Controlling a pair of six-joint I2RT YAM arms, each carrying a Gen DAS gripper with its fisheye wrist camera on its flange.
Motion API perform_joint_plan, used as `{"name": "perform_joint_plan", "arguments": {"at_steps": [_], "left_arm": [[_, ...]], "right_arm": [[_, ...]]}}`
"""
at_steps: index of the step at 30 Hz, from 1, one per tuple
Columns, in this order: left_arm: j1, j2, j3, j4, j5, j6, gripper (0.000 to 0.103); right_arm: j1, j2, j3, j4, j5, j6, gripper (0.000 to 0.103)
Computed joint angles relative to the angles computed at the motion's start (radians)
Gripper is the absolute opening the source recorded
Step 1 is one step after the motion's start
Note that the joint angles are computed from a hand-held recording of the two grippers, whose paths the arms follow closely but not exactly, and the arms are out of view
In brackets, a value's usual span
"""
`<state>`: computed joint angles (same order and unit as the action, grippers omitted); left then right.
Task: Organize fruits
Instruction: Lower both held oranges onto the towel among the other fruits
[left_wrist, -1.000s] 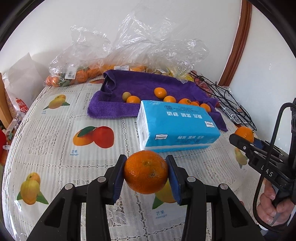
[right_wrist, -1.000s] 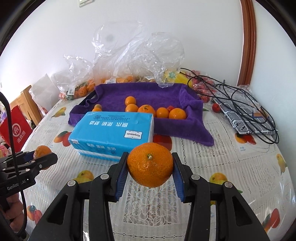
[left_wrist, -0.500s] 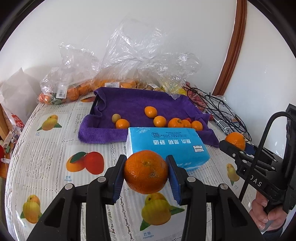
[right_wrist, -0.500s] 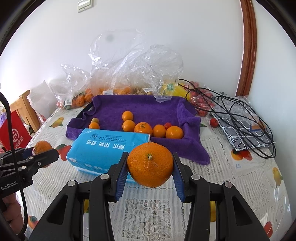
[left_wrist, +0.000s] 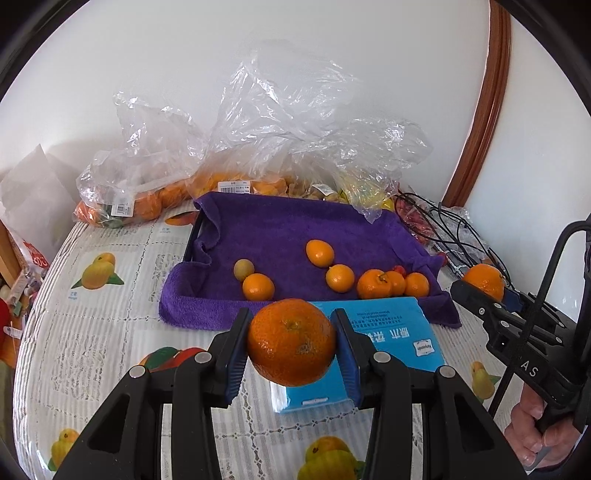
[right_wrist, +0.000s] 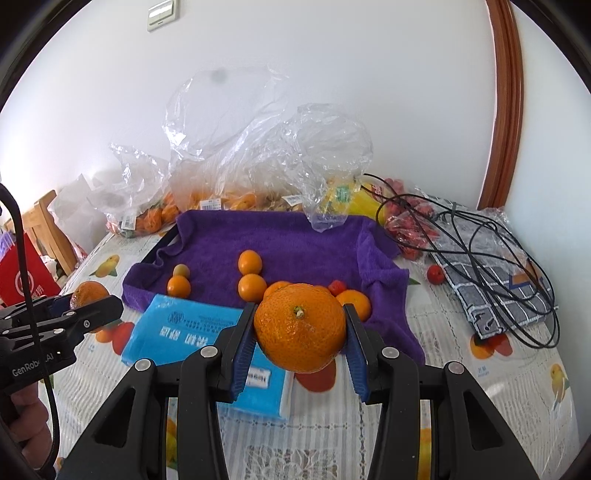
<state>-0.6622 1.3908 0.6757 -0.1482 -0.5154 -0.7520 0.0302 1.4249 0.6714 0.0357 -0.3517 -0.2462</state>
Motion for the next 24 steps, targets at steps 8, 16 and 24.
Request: {"name": "perform_joint_plan", "arguments": {"at_steps": [8,16,24], "left_arm": [[0.108,0.062,0.052,0.062,0.077,0.063,0.041],[0.178,0.104,0.068,0.085,0.108,0.095,0.041],[0.243,0.141,0.082,0.101,0.152,0.103,0.041]], "right_arm": [[0.035,0.111,0.108,0.029,0.011,0.036,0.044],[0.044,0.217,0.195,0.038,0.021,0.059,0.044],[0.057,0.308,0.292,0.015,0.040,0.049,0.044]]}}
